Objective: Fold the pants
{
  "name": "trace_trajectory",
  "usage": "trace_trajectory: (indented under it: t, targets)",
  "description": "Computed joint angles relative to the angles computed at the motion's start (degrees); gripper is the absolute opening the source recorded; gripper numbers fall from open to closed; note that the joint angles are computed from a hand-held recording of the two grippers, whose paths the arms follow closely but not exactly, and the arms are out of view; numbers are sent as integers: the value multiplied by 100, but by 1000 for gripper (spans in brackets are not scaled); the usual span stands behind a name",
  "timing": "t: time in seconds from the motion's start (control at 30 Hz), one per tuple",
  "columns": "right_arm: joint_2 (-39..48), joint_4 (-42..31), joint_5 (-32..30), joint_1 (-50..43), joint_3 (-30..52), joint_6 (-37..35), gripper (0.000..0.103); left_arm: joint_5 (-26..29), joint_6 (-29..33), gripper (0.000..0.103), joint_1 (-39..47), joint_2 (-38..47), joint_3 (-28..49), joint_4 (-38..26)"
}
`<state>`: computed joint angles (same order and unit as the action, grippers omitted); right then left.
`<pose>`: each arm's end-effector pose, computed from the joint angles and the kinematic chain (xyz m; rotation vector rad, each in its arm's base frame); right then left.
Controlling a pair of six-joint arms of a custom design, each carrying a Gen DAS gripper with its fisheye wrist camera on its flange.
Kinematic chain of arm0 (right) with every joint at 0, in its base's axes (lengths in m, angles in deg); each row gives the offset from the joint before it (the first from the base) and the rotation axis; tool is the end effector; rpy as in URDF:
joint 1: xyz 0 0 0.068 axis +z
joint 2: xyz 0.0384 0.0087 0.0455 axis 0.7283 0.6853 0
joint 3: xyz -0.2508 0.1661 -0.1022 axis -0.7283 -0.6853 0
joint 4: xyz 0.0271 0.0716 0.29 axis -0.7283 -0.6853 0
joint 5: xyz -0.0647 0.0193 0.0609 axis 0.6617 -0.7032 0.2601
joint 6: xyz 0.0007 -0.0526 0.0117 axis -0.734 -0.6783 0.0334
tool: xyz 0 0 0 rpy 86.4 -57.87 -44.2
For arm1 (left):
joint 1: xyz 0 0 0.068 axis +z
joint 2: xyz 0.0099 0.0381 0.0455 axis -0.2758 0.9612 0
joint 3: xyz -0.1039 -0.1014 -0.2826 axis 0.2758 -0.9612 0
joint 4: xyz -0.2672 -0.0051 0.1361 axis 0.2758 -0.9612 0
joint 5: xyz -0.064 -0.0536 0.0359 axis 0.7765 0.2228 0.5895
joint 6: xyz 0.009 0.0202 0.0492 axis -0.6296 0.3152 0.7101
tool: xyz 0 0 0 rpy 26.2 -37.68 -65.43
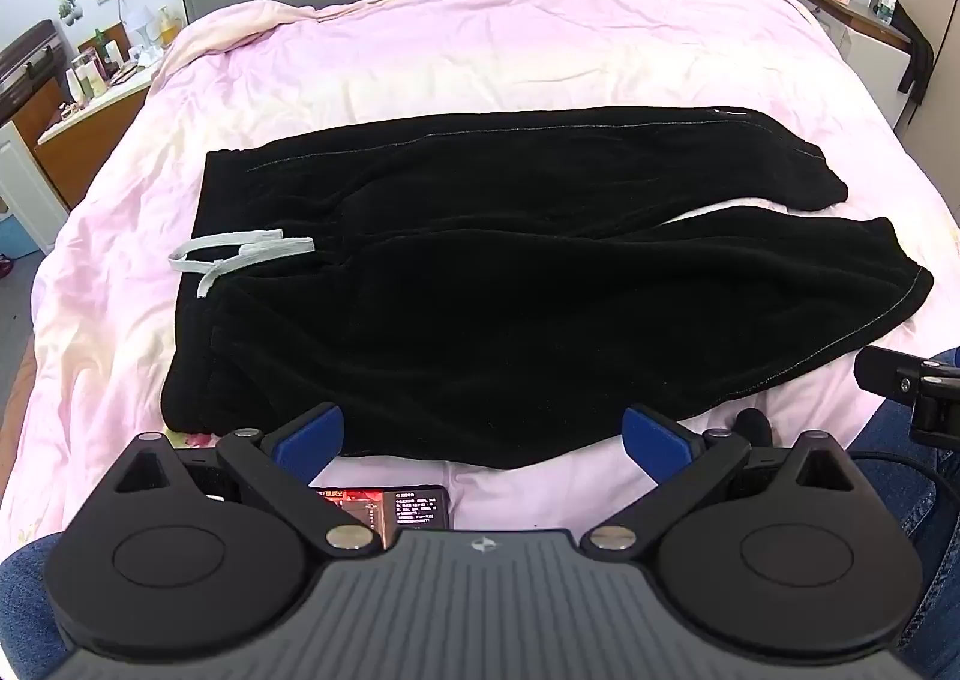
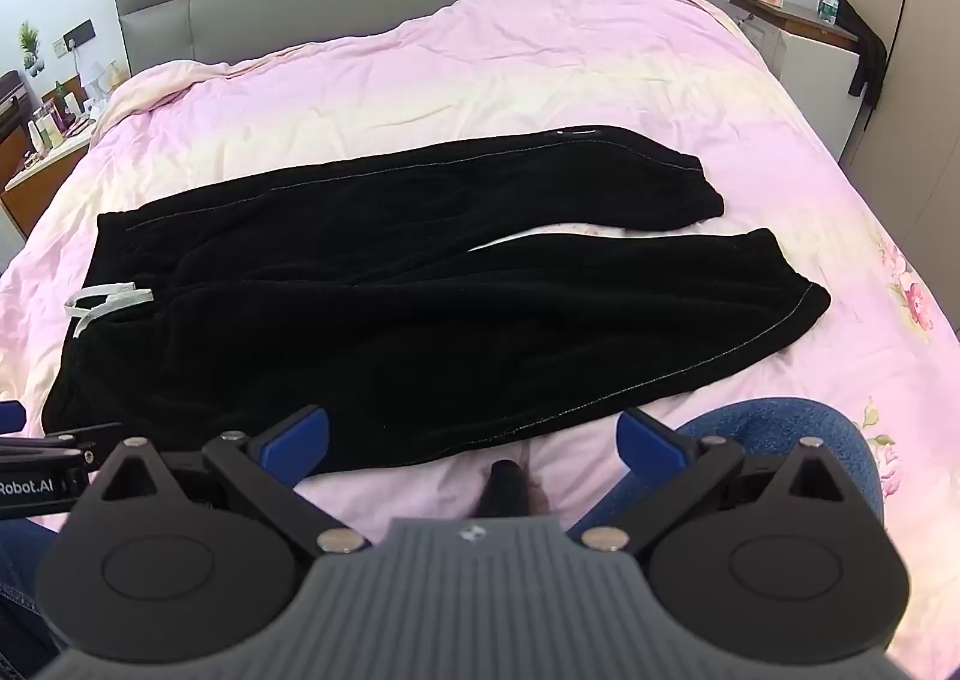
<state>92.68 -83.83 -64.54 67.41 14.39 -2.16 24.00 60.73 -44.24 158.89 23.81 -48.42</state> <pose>0.2546 0.0809 0.4131 0.5730 2.3824 -0.0682 0.3321 -0.1752 0.4169 0.5509 2.5110 -0.1005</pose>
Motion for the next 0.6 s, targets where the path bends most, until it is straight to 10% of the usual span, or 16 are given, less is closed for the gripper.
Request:
trace_trajectory:
  t: [0.6]
  targets:
    - [29,46,-34,-2,32,-7,98,-36,61,103,-50,-36,-86,128]
